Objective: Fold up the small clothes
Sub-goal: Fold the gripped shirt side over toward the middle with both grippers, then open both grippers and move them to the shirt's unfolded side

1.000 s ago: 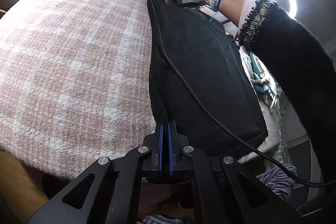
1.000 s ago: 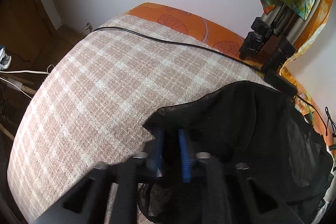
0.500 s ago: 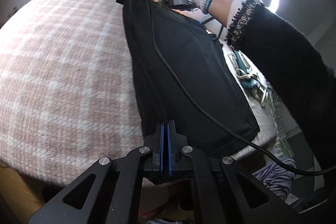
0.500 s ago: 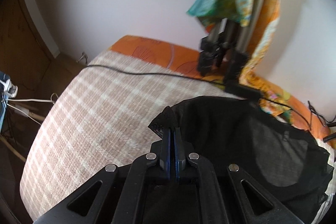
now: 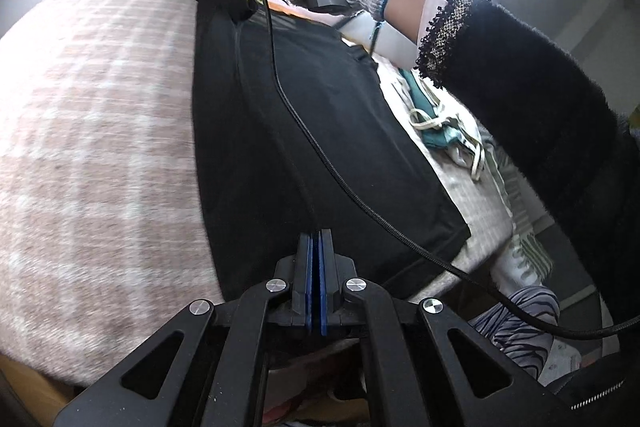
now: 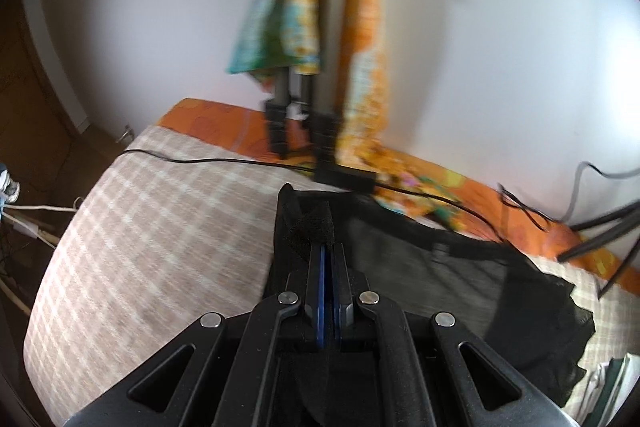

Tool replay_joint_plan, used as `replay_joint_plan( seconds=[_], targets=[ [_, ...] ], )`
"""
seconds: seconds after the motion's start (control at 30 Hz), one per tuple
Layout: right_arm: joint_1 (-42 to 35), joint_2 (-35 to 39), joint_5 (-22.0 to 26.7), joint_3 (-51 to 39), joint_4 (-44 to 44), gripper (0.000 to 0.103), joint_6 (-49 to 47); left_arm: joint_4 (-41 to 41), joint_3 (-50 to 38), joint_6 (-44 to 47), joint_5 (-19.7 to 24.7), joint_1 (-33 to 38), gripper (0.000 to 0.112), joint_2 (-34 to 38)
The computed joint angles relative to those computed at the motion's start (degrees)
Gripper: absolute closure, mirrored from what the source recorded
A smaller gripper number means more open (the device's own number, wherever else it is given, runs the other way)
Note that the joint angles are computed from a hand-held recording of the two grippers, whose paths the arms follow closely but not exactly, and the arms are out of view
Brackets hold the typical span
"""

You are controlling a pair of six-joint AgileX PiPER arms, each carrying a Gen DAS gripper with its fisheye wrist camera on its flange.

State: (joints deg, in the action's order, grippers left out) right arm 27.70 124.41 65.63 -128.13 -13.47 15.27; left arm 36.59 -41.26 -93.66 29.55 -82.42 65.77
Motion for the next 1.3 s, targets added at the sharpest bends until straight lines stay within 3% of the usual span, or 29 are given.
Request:
replay_joint_plan(
  seconds=[0.27, 0.7, 0.77, 0.87, 0.97, 1.07, 1.13, 1.17, 1.23, 1.3],
  targets=[
    [-5.68, -7.08, -6.44, 14.2, -0.46, 0.103, 0.3, -4.97, -2.3, 6.1, -3.71, 1.55, 0.112, 4.04],
    [-7.22, -8.79, -11.59, 22.05, -2.2, 0.103, 0.7, -16.07, -6.14, 18.25, -7.47, 2.99, 0.112, 10.27],
    [-6.89, -8.29, -11.71, 22.13, -3.08, 0.103, 1.43, -21.81, -5.6, 23.34, -10.45, 4.03, 0.099, 10.64],
    [-6.88, -7.98, -12.15, 22.47, -3.75, 0.103, 2.21, -30.82, -4.66, 31.79, -13.67, 4.79, 0.089, 10.93],
    [-6.57, -7.76, -11.99, 22.73, -6.33, 0.103, 3.33, -29.43, -4.42, 31.04, -13.87, 3.99, 0.089, 10.62],
    [-6.99, -7.96, -12.0, 22.6, -6.81, 0.103, 3.51, -20.41, -4.52, 22.51, -10.72, 2.34, 0.089, 9.35],
    [-7.7, -8.36, -11.71, 22.52, -4.65, 0.098, 2.26, -18.61, -3.82, 21.03, -9.59, 1.88, 0.089, 7.66],
    [-7.97, -8.38, -10.69, 22.05, -3.69, 0.079, 1.36, -15.16, -3.64, 17.8, -7.99, 1.03, 0.089, 6.79],
    [-7.76, -9.13, -9.62, 22.49, -5.05, 0.058, 1.98, -12.84, -3.19, 15.2, -6.77, 0.35, 0.089, 5.6],
    [-7.59, -11.18, -9.87, 24.48, -6.65, 0.058, 2.91, -11.35, -2.22, 12.58, -6.17, -0.04, 0.089, 3.89]
  ],
)
